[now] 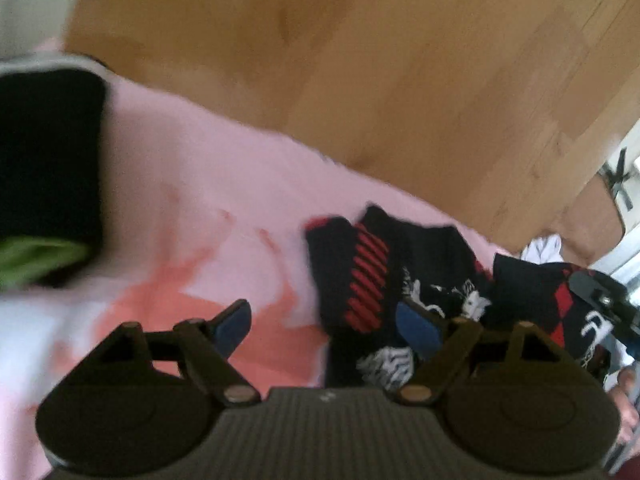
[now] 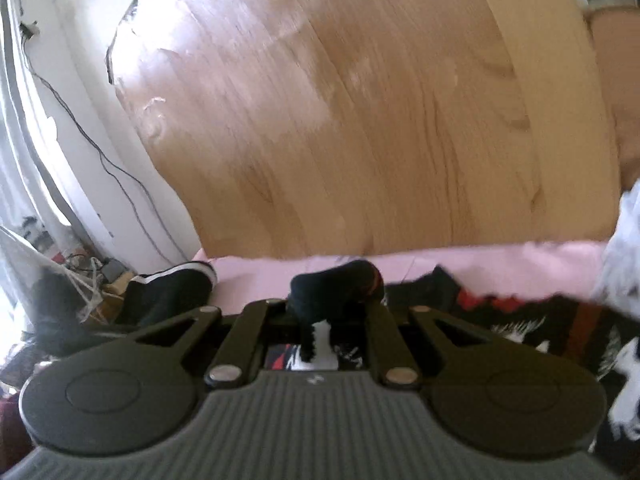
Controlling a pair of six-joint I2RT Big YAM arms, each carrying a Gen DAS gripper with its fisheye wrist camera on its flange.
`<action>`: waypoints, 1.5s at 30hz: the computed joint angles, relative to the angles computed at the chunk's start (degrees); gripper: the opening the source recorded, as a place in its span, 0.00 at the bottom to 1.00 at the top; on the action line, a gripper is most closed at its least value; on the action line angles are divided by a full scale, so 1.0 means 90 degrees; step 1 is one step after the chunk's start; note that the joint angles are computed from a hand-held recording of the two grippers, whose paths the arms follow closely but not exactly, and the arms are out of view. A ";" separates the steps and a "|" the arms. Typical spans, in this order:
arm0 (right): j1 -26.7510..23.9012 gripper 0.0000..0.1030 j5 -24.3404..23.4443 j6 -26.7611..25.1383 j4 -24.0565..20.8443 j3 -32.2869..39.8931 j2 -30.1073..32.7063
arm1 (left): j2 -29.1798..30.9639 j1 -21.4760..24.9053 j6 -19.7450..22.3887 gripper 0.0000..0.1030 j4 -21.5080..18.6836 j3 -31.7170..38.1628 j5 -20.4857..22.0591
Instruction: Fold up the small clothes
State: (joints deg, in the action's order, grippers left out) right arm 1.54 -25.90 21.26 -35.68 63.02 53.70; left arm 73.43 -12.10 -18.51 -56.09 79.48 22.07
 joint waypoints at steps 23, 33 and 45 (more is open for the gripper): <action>-0.1166 0.59 0.0417 -0.1245 -0.1809 -0.0228 -0.0545 | -0.0265 -0.0140 -0.0413 0.75 0.0765 -0.0485 -0.0521; 0.0119 0.59 0.1732 -0.2406 -0.1397 -0.0600 -0.1048 | -0.0255 -0.0443 0.0166 0.19 0.0642 -0.0553 -0.1063; 0.1631 0.10 0.3963 -0.4585 -0.0497 -0.0781 -0.0503 | -0.0292 -0.0362 0.0083 0.20 0.0767 -0.0706 -0.0953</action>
State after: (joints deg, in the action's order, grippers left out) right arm 16.22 9.76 -20.00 -40.15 55.99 49.18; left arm 70.80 -15.35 -17.77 -49.19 73.13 13.49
